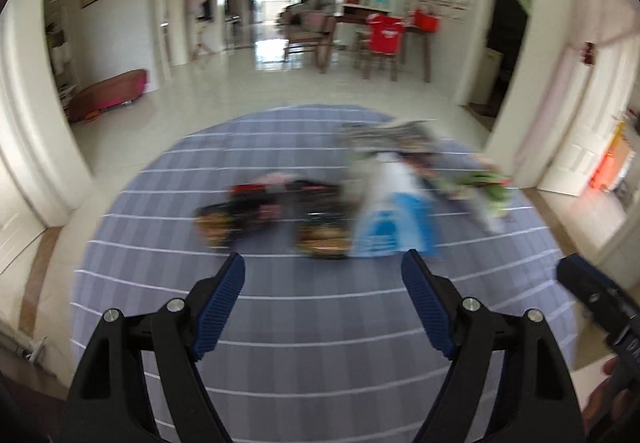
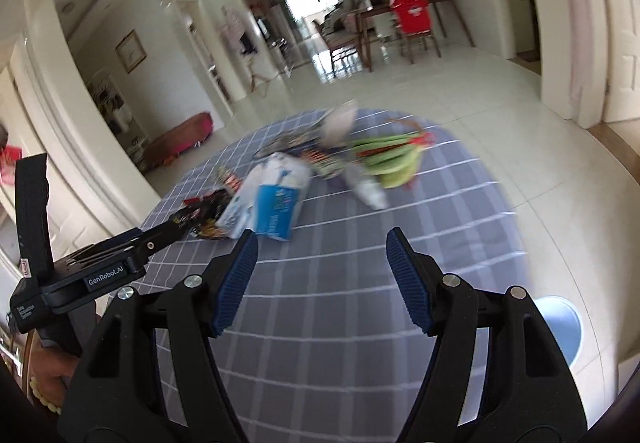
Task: Collect trash
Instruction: 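Swing both tools back over the table toward the remaining wrappers, then grasp the black snack wrapper with the left tool while the right tool grasps the blue medicine box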
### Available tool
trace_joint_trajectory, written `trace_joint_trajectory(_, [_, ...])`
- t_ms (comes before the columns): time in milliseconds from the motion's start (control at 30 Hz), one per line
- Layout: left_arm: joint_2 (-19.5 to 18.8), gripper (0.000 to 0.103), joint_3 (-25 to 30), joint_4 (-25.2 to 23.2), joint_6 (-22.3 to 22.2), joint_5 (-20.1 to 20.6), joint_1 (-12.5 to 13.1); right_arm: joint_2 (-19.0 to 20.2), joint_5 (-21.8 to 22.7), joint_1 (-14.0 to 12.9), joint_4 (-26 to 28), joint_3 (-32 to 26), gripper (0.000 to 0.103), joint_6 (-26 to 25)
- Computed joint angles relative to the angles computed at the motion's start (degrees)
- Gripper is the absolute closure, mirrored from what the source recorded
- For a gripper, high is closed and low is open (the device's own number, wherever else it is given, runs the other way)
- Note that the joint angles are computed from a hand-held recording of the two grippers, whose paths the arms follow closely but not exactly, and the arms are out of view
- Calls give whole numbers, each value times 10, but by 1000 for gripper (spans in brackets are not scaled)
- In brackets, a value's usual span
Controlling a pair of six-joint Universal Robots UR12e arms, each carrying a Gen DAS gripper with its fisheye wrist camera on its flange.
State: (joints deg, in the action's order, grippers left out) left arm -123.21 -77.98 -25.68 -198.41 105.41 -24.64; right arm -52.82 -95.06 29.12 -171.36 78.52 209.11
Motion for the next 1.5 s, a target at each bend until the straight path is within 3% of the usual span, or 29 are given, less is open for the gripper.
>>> trace_joint_trajectory(133, [1, 24, -14, -15, 15, 13, 21, 28, 12, 7, 41, -46, 36, 0])
trace_joint_trajectory(300, [-11, 24, -3, -31, 51, 1, 36, 63, 10, 14, 100, -106, 36, 8])
trace_joint_trajectory(567, [-46, 25, 47, -65, 104, 29, 36, 98, 4, 12, 169, -170, 33, 28])
trace_joint_trajectory(600, [-47, 27, 48, -65, 103, 23, 36, 101, 11, 10, 171, -176, 33, 28])
trace_joint_trajectory(700, [-45, 49, 49, -64, 96, -12, 43, 111, 17, 10, 186, -197, 33, 26])
trace_joint_trajectory(767, [-45, 54, 49, -60, 91, -30, 47, 121, 14, 11, 202, -217, 33, 18])
trace_joint_trajectory(867, [-48, 57, 53, -60, 85, -27, 45, 135, 22, 11, 229, -246, 33, 12])
trace_joint_trajectory(967, [-44, 60, 48, -59, 65, -24, 46, 146, 0, 15, 252, -268, 33, -8])
trace_joint_trajectory(1000, [-41, 61, 43, -57, 58, -30, 47, 148, -5, 17, 258, -272, 35, -15])
trace_joint_trajectory(1033, [-38, 61, 38, -53, 49, -36, 48, 150, -17, 19, 268, -278, 46, -24])
trace_joint_trajectory(1200, [-24, 62, 15, -31, 14, -62, 50, 138, 4, 16, 253, -255, 50, -32])
trace_joint_trajectory(1500, [4, 62, -12, 14, 5, -70, 28, 72, 38, 9, 163, -140, 51, -20])
